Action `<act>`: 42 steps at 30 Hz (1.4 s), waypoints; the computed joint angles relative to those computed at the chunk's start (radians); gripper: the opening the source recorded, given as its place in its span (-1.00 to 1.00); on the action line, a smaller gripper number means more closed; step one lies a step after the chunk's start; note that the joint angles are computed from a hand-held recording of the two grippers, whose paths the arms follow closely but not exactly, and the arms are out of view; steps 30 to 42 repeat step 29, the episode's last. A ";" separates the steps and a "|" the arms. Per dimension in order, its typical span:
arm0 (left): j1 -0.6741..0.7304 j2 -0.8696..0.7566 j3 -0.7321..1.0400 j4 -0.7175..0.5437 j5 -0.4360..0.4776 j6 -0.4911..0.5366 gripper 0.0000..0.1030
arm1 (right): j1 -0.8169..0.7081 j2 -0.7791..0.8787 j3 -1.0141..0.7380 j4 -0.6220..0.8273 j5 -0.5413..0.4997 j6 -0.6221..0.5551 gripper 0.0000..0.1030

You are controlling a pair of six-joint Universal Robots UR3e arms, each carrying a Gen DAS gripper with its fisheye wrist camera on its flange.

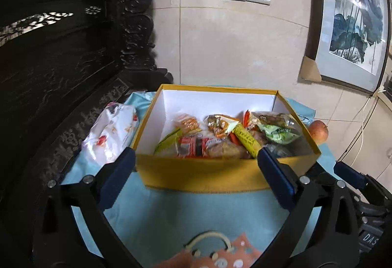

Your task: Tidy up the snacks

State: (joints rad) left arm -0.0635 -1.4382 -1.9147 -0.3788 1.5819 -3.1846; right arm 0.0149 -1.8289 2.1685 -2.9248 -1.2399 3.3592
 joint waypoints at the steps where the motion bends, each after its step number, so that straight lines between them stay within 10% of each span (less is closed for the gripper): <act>1: 0.009 0.037 -0.027 -0.007 -0.019 0.013 0.96 | 0.006 -0.020 0.017 -0.003 0.001 0.003 0.48; 14: -0.056 0.209 -0.189 0.024 0.097 0.026 0.96 | 0.065 -0.148 0.102 0.010 -0.024 0.017 0.48; 20: 0.004 0.295 -0.230 -0.029 -0.010 0.063 0.96 | 0.094 -0.168 0.103 0.009 -0.057 0.018 0.50; 24: 0.010 0.325 -0.248 -0.028 -0.012 0.059 0.96 | 0.119 -0.177 0.121 -0.027 -0.109 0.043 0.86; 42: 0.026 0.347 -0.257 -0.038 -0.024 0.056 0.96 | 0.107 -0.198 0.126 0.007 -0.099 0.051 0.91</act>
